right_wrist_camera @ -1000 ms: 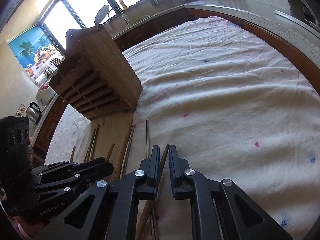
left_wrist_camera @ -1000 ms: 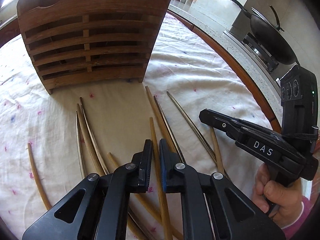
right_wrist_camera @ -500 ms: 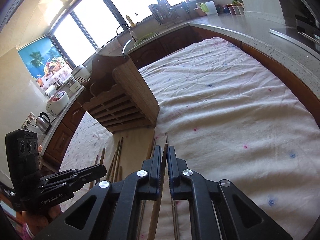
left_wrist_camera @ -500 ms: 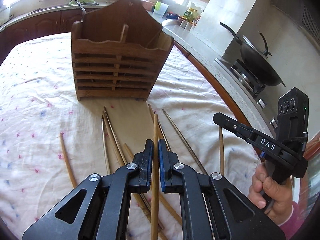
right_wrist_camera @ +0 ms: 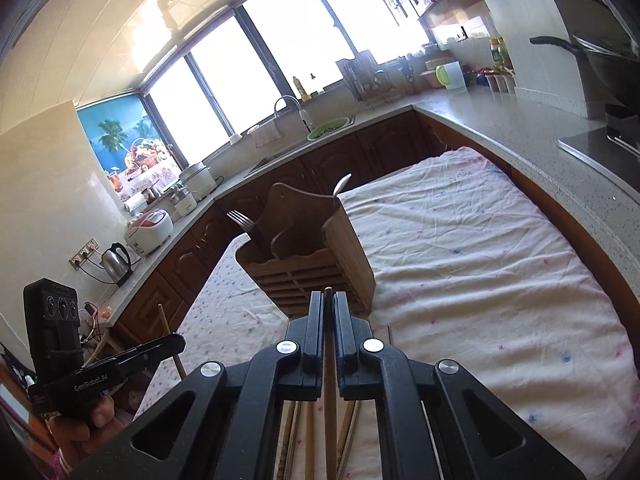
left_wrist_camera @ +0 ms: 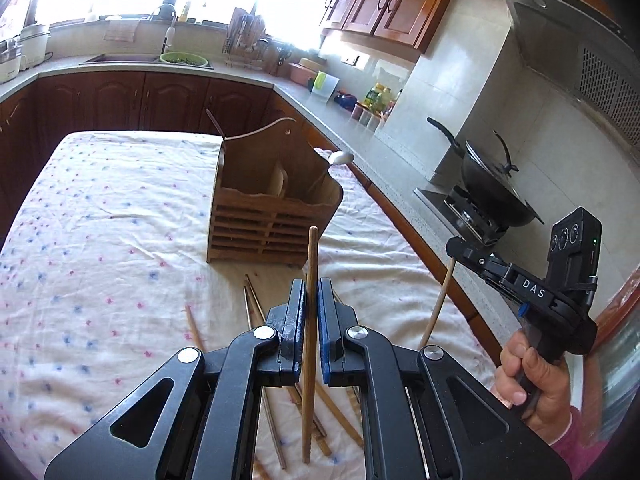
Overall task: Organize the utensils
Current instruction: 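Lift the chopstick into the holder with the left tool while the right tool inserts its chopstick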
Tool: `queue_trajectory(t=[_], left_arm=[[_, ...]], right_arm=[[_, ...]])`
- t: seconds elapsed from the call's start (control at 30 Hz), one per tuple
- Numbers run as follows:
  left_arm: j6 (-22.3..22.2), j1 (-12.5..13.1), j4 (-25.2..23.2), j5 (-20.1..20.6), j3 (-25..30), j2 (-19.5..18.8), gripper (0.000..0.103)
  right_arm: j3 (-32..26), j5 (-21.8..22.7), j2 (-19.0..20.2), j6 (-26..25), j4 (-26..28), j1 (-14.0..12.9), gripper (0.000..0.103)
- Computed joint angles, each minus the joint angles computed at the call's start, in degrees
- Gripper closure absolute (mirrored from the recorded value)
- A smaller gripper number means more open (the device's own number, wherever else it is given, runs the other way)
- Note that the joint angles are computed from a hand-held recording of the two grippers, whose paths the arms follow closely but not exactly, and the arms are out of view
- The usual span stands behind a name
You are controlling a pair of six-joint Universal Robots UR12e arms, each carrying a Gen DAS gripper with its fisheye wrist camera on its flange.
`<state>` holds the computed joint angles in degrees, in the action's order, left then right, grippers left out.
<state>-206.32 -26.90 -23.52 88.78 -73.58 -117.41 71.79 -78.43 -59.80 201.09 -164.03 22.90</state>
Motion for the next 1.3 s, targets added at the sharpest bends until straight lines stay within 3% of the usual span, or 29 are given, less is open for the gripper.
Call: queue_trajectory(t=[0.2,0.8,1.03,1.3], left_arm=[[-0.42,0.30,2.72,1.77,-1.53,1.39,0.098],[0.12,0.49,4.50,5.14,0.00,0.93,0.098],[3.24,1.07,7.59,8.99,5.37,-1.17,0.098],[4.64,2.58,10.52,13.45,14.45,-6.37,0.098]], right_arm=[[-0.77,-0.91,-0.15,-0.77,-2.01,0.28,0.099],[-3.60,-1.71,1.10,-2.20,-3.77,0.45,0.099],[-9.84,-3.24,3.75,-2.99,-6.34,0.39,0.099],[-22.33,-6.22,10.08,-2.60,-7.27,0.45,0.099]])
